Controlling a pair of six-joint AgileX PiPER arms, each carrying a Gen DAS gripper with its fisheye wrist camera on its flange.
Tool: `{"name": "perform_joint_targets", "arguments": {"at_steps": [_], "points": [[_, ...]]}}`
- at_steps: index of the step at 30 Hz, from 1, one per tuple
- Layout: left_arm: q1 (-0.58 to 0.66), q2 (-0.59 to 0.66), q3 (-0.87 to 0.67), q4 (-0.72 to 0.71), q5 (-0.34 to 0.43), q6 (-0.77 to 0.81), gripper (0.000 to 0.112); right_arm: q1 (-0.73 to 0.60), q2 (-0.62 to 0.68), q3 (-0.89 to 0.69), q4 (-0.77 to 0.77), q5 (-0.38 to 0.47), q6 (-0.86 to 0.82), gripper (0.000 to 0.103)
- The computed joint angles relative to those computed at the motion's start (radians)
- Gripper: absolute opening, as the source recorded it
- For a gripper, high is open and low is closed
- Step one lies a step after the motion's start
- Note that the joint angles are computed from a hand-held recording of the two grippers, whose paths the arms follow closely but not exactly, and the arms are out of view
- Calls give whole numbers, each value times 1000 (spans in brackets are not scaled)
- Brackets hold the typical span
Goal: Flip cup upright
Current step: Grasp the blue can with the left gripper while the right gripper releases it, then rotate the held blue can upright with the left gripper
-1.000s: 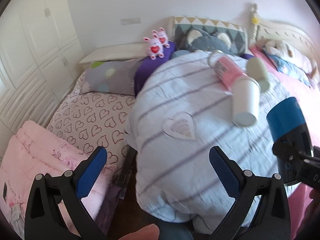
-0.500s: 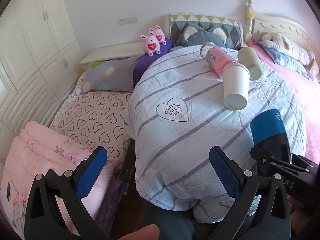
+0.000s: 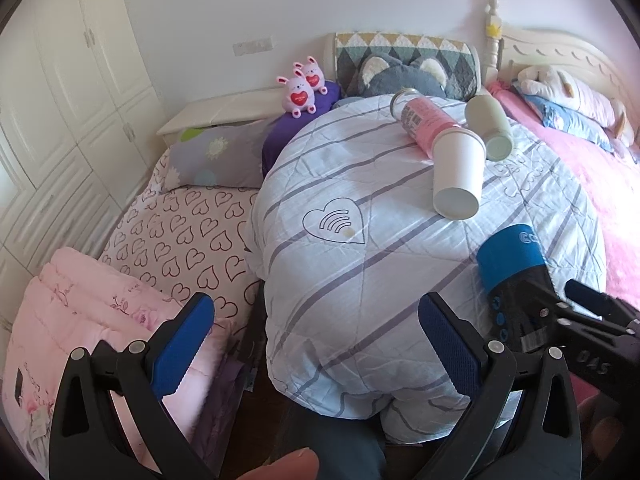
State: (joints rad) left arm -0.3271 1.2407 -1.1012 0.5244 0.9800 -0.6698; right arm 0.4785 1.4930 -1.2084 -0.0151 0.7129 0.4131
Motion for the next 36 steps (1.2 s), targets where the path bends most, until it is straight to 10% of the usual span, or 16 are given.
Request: {"name": "perform_joint_targets", "arguments": {"at_steps": [17, 36], "points": [[-288, 29, -29, 29, 132, -196, 103, -119, -349, 254, -63, 14, -14, 85], [-313, 192, -214, -134, 152, -171, 103, -374, -386, 309, 232, -11, -365, 85]]}}
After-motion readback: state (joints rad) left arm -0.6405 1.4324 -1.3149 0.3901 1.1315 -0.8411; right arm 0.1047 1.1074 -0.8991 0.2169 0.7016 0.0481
